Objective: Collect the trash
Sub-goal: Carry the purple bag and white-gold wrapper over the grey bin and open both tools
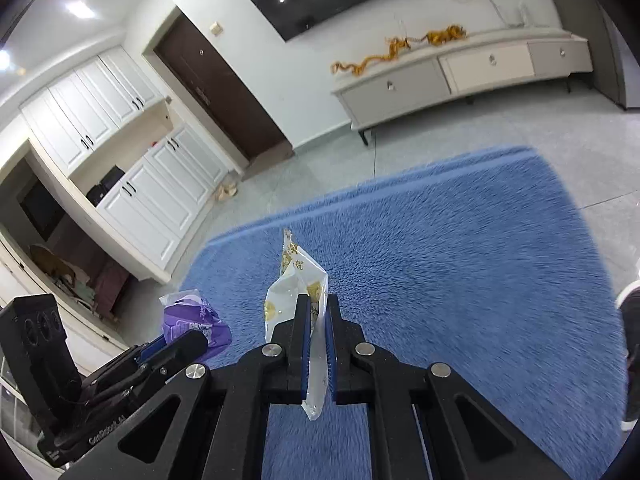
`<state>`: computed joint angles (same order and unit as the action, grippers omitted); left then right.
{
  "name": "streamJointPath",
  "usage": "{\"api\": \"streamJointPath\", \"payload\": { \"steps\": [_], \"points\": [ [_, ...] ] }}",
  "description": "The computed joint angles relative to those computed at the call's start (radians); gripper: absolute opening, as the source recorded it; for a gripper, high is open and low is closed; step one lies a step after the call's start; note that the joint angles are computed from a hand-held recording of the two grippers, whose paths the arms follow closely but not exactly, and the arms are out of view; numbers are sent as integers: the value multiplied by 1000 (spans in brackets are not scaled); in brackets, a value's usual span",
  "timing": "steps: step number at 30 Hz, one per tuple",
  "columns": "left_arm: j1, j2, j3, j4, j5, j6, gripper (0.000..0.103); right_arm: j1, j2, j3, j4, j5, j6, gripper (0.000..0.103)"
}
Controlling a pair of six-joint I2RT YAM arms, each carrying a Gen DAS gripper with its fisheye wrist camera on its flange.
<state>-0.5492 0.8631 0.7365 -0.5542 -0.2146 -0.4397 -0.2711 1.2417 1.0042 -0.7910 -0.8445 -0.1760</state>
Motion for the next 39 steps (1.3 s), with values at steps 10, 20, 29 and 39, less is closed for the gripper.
{"api": "streamJointPath", "payload": {
  "steps": [10, 20, 29, 39],
  "points": [
    [-353, 40, 191, -161, -263, -143, 29, -349, -126, 104, -396, -192, -313, 7],
    [-519, 333, 437, -124, -285, -158, 29, -771, 56, 256, -761, -277, -752, 7],
    [-549, 714, 724, -58, -156, -102, 29, -961, 248, 346, -508, -220, -548, 7],
    [-526, 1179, 1214, -143, 10, -36, 29, -967, 483, 383, -146, -55, -233, 7]
  ]
}}
